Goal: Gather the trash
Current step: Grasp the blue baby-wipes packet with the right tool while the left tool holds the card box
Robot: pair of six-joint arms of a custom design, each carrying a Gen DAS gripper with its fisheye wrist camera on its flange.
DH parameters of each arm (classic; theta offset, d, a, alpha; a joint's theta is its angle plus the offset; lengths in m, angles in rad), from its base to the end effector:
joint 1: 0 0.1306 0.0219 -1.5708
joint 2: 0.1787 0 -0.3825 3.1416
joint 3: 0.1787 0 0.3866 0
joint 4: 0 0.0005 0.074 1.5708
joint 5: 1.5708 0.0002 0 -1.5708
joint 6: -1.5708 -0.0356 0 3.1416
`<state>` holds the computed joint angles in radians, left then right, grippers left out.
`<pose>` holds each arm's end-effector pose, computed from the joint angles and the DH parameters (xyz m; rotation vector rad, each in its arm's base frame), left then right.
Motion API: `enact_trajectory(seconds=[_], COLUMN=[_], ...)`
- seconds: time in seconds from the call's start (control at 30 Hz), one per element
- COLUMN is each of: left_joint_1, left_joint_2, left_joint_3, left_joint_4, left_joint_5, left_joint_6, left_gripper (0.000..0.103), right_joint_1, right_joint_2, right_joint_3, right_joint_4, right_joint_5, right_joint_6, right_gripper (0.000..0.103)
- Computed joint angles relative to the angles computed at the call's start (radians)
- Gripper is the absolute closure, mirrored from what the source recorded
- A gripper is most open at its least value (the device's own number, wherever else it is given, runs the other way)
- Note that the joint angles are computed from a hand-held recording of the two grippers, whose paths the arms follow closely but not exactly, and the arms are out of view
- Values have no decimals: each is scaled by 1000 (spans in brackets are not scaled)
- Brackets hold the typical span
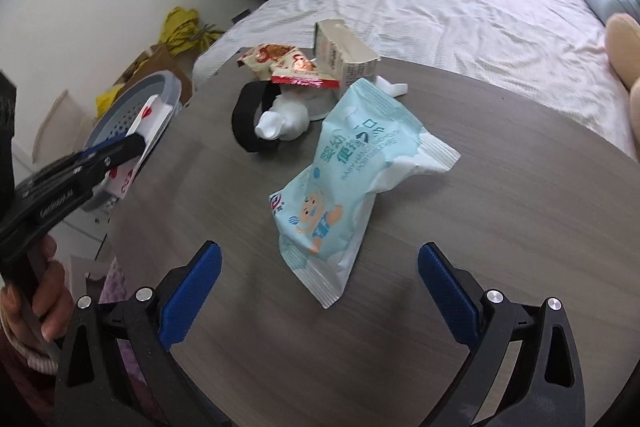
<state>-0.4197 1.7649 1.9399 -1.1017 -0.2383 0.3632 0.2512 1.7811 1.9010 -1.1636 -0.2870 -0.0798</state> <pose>0.5575 -0.2401 0.4672 -0.0287 2.4610 -0.0409 0.5837 0.1597 0.4372 -0.3269 2.6083 0.4911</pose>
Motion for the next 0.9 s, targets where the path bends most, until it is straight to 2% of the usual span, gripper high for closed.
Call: enact_trajectory(seconds=[0.13,0.3,0.4,0.6,0.9], left_joint_1=[-2,1,4,11,15], left_joint_2=[-12,-30,-36,-59,-87], left_joint_3=[-15,-40,-47,-73,-105], left_joint_4=[12,28,25,37,50], left_joint_5=[-7,-25,-29,-35,-36], left_joint_6=[-7,-11,-10,-13,-7], left_gripper=[86,86,86,86,86], right_joint_1=[15,55,79,97,108], right_joint_2=[-15,-23,-12,20,54], right_joint_3=[-20,-27,-10,24,64], right_joint_4=[46,95,96,74,28], right_joint_5=[90,216,297,394,459], right_joint_6=[-153,-248,-296,-323,-329], right_gripper=[6,6,6,8,23])
